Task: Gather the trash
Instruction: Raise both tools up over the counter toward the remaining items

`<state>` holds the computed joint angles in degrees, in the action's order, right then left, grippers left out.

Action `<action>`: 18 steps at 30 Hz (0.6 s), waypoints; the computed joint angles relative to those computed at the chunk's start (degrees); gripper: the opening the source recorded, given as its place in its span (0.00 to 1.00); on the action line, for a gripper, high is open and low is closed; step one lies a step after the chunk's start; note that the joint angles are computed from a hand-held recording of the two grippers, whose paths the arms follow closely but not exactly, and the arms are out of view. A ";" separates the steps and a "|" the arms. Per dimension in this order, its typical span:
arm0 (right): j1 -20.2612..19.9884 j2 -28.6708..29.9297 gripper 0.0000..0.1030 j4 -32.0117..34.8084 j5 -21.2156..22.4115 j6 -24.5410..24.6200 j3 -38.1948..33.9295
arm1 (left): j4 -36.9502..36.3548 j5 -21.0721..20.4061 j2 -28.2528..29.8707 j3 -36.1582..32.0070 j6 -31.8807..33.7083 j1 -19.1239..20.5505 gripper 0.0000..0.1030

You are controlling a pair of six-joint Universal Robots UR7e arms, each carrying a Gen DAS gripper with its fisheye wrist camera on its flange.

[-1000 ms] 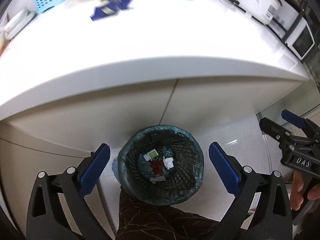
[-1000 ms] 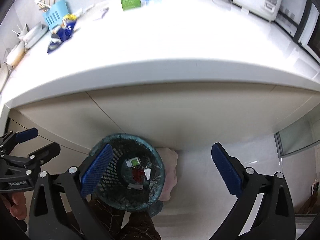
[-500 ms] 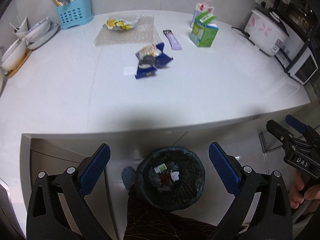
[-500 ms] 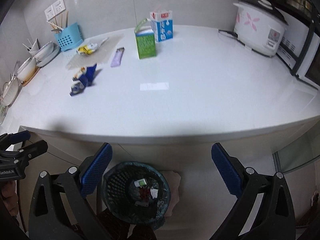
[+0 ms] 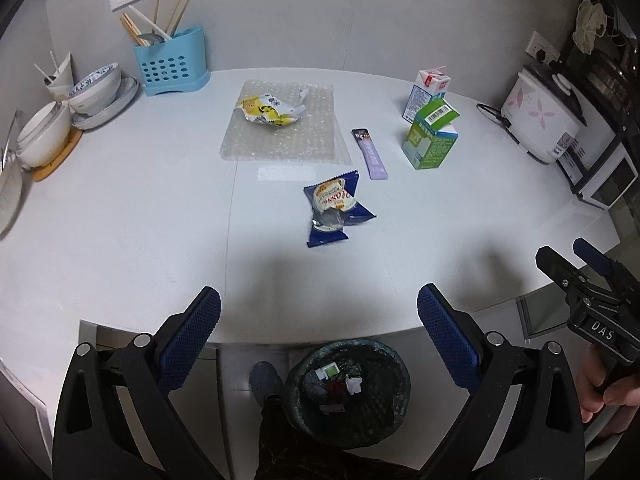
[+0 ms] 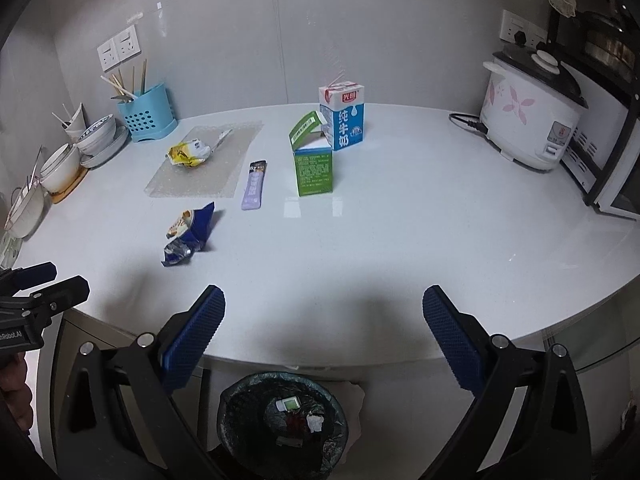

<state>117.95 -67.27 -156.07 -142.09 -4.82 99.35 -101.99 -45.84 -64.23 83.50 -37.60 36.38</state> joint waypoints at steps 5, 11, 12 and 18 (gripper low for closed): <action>0.06 2.88 0.92 0.39 0.25 -1.07 -4.65 | 1.87 1.37 1.76 -4.50 1.17 1.47 0.94; -0.72 6.97 0.92 0.82 0.71 -2.26 -10.45 | 2.53 1.97 4.23 -9.69 3.76 4.11 0.94; -0.88 7.63 0.92 1.12 0.62 -2.28 -11.30 | 2.62 1.98 4.79 -10.75 4.27 4.67 0.94; -2.24 11.92 0.92 2.60 0.42 -2.09 -16.86 | 3.04 1.46 9.66 -18.70 8.28 8.40 0.94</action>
<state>115.70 -55.35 -153.47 -141.67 -6.90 82.49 -98.95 -44.38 -54.58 64.80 -29.33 44.78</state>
